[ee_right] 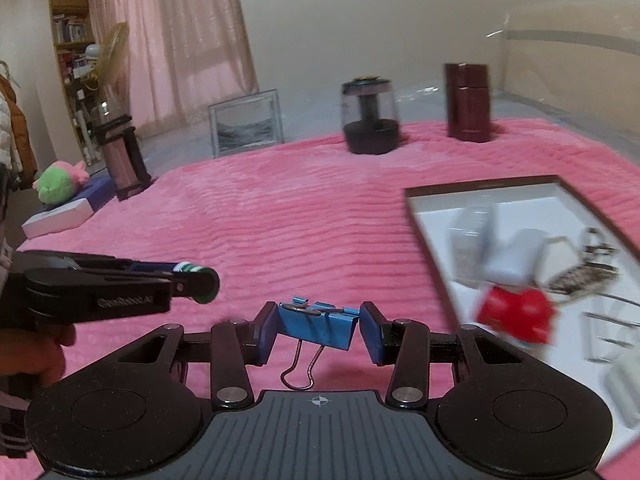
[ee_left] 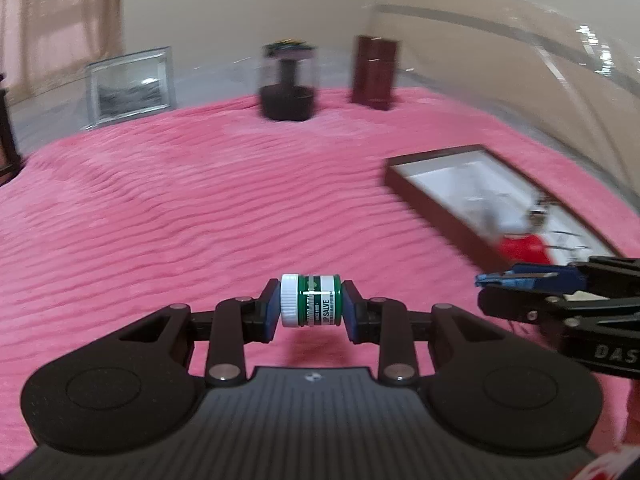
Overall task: Organize rigid objects
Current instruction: 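Carry the salve jar and binder clip over the brown tray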
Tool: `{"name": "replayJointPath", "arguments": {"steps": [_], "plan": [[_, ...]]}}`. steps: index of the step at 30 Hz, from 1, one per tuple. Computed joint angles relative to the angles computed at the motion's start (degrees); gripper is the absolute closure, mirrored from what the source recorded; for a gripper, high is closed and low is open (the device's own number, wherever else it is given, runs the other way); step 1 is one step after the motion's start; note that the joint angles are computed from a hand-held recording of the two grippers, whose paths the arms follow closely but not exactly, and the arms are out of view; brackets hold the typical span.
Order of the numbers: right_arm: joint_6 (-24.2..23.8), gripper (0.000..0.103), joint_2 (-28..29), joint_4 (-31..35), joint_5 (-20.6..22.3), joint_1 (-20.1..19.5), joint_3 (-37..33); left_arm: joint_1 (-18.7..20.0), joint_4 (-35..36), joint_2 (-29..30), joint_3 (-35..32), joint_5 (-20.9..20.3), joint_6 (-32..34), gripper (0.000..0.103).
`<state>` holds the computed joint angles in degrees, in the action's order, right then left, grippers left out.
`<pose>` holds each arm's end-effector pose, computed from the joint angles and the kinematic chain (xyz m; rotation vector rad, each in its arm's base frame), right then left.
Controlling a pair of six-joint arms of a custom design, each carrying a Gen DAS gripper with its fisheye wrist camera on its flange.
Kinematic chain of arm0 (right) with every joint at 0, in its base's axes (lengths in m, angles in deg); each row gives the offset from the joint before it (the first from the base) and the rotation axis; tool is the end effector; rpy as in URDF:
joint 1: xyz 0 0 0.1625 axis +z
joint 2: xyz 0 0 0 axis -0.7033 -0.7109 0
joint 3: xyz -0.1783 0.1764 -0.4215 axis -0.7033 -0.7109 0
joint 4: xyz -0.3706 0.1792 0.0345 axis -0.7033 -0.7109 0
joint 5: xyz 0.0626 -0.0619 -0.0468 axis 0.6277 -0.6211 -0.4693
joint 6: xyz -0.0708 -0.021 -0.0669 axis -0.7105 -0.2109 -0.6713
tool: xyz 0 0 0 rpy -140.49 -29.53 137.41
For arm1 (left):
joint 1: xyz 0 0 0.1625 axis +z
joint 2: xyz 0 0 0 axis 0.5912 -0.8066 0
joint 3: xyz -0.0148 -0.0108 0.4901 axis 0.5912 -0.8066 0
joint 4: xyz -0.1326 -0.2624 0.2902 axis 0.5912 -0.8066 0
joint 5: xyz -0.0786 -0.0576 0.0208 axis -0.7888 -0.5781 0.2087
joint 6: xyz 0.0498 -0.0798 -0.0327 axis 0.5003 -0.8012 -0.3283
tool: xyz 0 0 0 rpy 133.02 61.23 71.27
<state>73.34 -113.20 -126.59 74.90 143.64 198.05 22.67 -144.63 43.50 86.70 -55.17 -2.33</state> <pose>0.1383 -0.3837 0.0522 0.0688 -2.1384 1.3944 -0.1399 -0.5406 0.0763 1.3972 2.4298 -0.6549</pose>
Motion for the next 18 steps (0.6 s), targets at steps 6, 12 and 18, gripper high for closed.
{"name": "replayJointPath", "arguments": {"steps": [6, 12, 18], "plan": [[-0.14, 0.062, -7.13, -5.98, 4.63, -0.38, 9.43, -5.46, -0.77, -0.61, 4.70, -2.90, -3.64, 0.076], [-1.66, 0.062, -16.01, -7.98, 5.35, -4.22, 17.17, -11.09, -2.18, 1.63, 6.91, -4.99, -6.63, 0.076], [-3.67, 0.062, -25.23, -3.79, -0.52, -11.00, 21.20, -14.97, -2.78, 4.67, 7.20, -6.13, -8.77, 0.076]]}}
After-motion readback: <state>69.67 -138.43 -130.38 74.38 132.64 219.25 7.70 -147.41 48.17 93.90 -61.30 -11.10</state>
